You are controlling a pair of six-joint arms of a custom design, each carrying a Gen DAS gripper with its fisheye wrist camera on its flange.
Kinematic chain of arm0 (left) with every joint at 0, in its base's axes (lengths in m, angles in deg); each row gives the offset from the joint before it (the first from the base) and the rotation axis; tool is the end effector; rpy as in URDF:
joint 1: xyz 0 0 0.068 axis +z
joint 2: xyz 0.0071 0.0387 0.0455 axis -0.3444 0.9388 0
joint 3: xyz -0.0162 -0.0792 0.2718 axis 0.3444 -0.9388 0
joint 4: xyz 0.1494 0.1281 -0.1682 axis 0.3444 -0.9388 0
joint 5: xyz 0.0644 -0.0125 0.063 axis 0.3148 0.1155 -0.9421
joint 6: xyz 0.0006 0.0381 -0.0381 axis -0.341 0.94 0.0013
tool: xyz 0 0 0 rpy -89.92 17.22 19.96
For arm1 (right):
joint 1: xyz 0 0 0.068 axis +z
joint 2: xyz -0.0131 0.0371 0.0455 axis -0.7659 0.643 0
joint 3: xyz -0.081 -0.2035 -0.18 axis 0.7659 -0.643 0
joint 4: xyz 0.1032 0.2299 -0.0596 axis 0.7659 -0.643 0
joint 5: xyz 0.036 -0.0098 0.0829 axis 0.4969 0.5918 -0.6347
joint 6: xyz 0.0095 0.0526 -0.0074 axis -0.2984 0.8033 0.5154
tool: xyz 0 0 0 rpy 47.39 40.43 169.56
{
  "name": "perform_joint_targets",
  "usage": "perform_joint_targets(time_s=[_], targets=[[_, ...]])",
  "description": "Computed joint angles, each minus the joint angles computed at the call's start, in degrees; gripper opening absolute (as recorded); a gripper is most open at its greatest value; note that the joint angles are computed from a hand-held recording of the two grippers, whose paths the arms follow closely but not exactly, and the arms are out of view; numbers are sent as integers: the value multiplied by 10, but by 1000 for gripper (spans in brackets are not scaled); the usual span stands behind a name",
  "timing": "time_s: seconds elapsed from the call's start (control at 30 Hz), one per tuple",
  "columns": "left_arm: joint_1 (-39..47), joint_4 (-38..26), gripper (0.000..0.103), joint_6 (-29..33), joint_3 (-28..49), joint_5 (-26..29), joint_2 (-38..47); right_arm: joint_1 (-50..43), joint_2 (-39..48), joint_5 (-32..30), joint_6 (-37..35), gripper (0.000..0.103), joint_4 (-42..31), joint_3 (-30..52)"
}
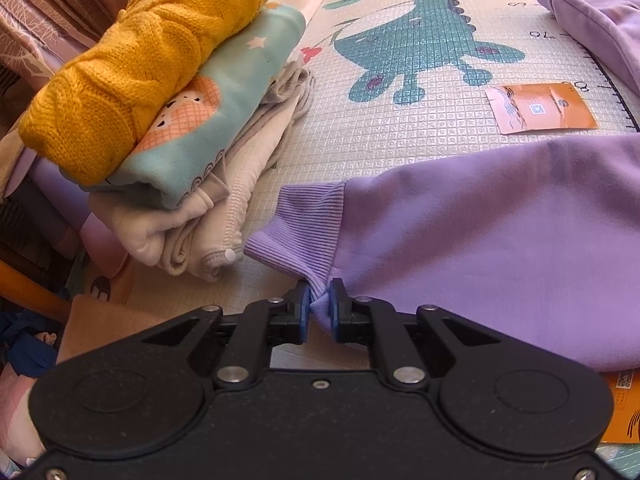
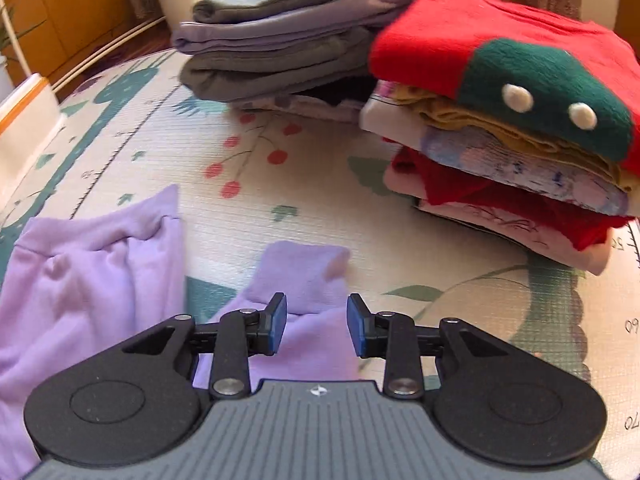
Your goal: Fold clothes
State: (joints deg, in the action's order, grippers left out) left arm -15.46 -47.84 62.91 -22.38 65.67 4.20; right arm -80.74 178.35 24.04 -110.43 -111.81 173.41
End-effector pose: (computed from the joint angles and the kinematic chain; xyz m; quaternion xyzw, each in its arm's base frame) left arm 0.1468 0.0266 0.0677 -0.0221 0.9341 0.2346 0.2682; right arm 0.4389 -0.2442 0.1218 -0.0151 0.9577 0.0805 0.2759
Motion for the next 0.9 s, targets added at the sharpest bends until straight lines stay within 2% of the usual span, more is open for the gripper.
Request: perform_joint_targets(time_s=[0.1, 0.2, 0.27, 0.3, 0.33, 0.43, 0.6, 0.77, 0.9], targets=[[-7, -8, 6, -4, 5, -6, 3, -8, 55, 2, 17, 36, -30, 64], [-13, -17, 6, -11, 11, -11, 6, -6, 86, -25, 21, 51, -41, 95], [-11, -30, 6, -16, 17, -9, 3, 0, 96, -33, 7, 51, -60, 108], [-9, -36, 6, -17, 19, -6, 1, 4, 101, -37, -2, 47, -71, 115], [-8, -39, 6, -17, 20, -4, 0, 8, 104, -35, -15, 30, -85, 120], [-6, -44, 6, -16, 22, -2, -3, 5, 85, -38, -32, 13, -79, 91], [-2, -26, 6, -8, 14, 4, -1, -49, 34, -20, 28, 12, -9, 36], [-16, -8, 6, -11, 9, -8, 13, -127, 14, 13, 70, 12, 5, 31], [-26, -5, 6, -5, 11, -18, 22, -187, -13, 14, 70, 11, 25, -13]])
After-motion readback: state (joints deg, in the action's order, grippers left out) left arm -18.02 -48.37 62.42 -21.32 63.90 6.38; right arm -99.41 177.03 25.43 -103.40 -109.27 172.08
